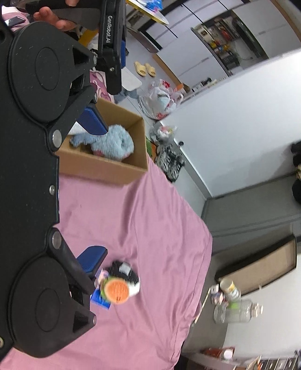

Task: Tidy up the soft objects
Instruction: 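Move both grippers over to the hamburger and black plush on the bed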

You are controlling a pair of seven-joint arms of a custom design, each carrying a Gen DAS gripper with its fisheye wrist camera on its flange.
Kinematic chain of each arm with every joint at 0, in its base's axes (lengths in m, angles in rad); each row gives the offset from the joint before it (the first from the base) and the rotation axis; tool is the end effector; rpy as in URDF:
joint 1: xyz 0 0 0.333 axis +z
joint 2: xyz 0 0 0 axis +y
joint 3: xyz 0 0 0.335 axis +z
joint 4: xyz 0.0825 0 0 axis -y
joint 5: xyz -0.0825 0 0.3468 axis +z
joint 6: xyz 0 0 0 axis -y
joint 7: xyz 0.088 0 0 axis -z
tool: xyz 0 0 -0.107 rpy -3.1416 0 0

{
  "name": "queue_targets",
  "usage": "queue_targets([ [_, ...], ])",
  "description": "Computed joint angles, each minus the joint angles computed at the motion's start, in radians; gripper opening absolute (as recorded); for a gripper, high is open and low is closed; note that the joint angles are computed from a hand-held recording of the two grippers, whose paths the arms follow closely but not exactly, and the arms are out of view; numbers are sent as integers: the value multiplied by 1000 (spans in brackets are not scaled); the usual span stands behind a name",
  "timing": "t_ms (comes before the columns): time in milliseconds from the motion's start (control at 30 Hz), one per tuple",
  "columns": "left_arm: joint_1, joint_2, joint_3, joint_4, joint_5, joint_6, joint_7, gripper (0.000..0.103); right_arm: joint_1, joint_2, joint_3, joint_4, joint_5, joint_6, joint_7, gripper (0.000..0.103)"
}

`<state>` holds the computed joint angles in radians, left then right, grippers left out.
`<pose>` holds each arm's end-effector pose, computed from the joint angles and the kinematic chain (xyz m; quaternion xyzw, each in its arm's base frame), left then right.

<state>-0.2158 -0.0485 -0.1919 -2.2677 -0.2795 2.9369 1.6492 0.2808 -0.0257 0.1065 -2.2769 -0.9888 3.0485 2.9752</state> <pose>0.4909 -0.1943 0.5029 -0.5784 0.7345 -0.3237 0.1454 0.4489 0.2536 0.4767 -0.6245 0.6656 -0.1862 0.3638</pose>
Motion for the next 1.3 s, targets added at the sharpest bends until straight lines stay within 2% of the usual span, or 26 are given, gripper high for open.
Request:
queue_targets([
  [233, -15, 31, -31, 43, 129, -16, -114, 103, -68, -77, 7, -82, -23, 18, 14, 103],
  [433, -39, 93, -45, 111, 248, -22, -196, 103, -162, -108, 31, -135, -45, 48, 24, 103],
  [600, -54, 161, -61, 173, 244, -14, -196, 103, -230, -110, 49, -150, -95, 65, 70, 103],
  [733, -69, 227, -72, 243, 250, -31, -176, 103, -282, -92, 57, -129, -269, 84, 228, 102],
  [833, -89, 280, -68, 298, 279, -44, -186, 102, -264, -67, 23, -111, -333, 80, 279, 96],
  [1033, -112, 414, -75, 444, 297, -105, -163, 97, -215, 3, -58, -71, -398, 102, 327, 90],
  [1133, -117, 475, -82, 506, 287, -127, -149, 95, -194, 41, -92, -51, -393, 121, 307, 86],
  [1300, -119, 572, -101, 613, 263, -186, -114, 83, -156, 105, -133, -19, -319, 126, 179, 85],
])
